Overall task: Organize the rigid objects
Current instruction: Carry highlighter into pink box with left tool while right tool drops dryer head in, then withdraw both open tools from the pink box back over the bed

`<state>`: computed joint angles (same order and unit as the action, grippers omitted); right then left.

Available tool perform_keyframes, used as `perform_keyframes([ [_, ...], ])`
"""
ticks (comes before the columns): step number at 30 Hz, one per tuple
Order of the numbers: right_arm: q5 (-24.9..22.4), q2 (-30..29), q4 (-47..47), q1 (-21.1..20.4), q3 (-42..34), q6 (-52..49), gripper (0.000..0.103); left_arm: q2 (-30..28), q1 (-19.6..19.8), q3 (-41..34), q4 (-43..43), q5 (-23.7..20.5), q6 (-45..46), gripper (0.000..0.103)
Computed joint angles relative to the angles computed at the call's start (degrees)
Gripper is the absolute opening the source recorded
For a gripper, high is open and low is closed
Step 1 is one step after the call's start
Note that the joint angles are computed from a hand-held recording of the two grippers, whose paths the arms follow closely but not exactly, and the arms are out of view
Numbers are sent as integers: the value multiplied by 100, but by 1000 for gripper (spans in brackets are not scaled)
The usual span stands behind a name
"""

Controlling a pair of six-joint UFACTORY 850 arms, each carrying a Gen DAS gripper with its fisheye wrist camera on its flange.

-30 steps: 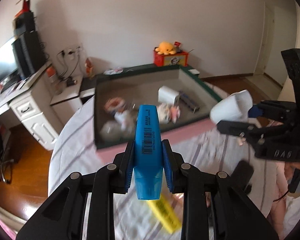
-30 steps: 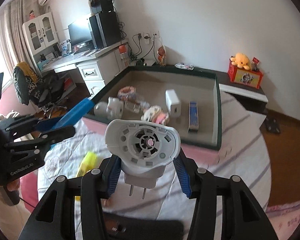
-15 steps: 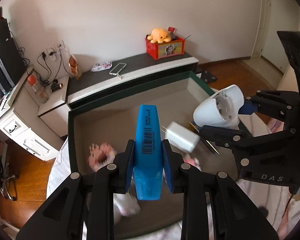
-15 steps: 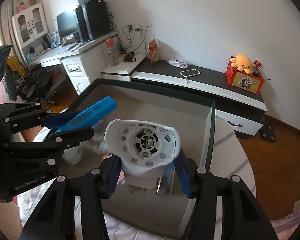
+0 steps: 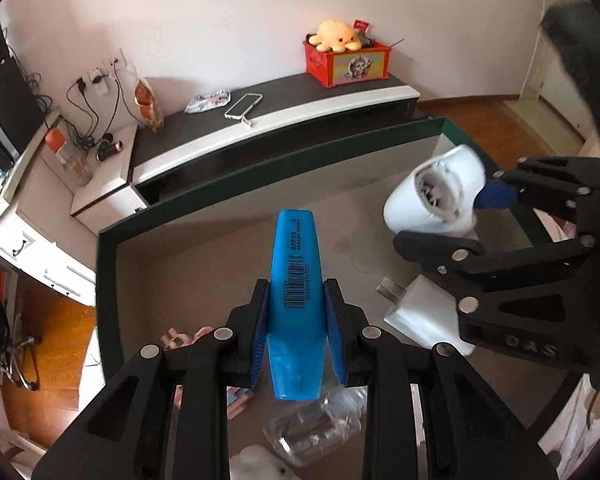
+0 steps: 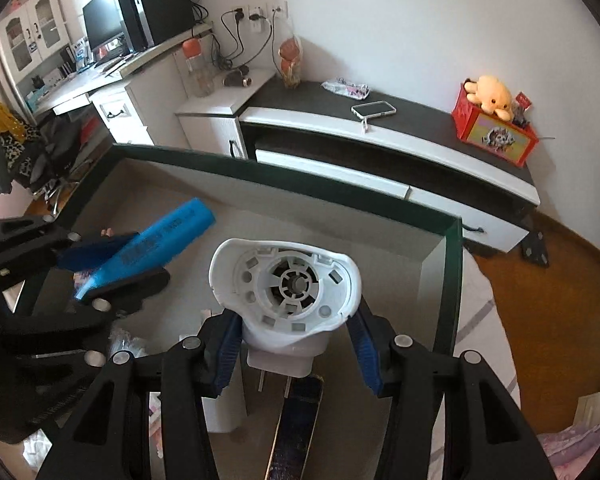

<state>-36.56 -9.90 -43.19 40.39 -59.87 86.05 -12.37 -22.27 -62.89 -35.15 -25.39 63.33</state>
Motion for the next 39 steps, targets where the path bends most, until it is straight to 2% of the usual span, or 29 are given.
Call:
perform_keyframes([
  [3,-133,-6,-86,31,-55,54,55,19,-28,64,40,189,-139,28],
  [4,-153,2,-118,39,-53,99,57,37,-28,81,34,220,-161,30],
  [6,-152,45,-166,54,-26,223,61,96,-12,118,164,285,-357,44],
  [8,-252,164,-379,139,60,549,67,229,25,244,28,456,-231,68],
  [10,-263,239,-527,191,105,786,77,456,146,437,-546,531,331,86],
  [12,-411,366,-738,348,170,1062,79,694,259,633,-1034,620,885,89],
  [14,-548,429,-859,498,174,1239,80,956,348,831,-1206,758,1070,98],
  [17,-878,595,-1205,861,239,1684,82,1430,544,1186,-1780,892,1650,102],
  [19,-1208,636,-1449,1125,236,1962,91,1704,680,1377,-2047,936,1949,102],
  [20,-1482,659,-1513,1327,230,2101,103,1923,798,1552,-2519,886,2448,102],
  [22,-1826,658,-1611,1587,206,2253,103,2222,1005,1767,-2977,680,2913,103],
  [26,-2180,709,-1588,2008,195,2459,103,2784,1378,2171,-3199,169,3133,103],
  [33,-2861,546,-1500,2731,23,2896,103,3792,1947,2883,-3383,-252,3387,103],
  [39,-3418,266,-1410,3309,-241,3253,103,4568,2755,3347,-3478,-1167,3594,103],
])
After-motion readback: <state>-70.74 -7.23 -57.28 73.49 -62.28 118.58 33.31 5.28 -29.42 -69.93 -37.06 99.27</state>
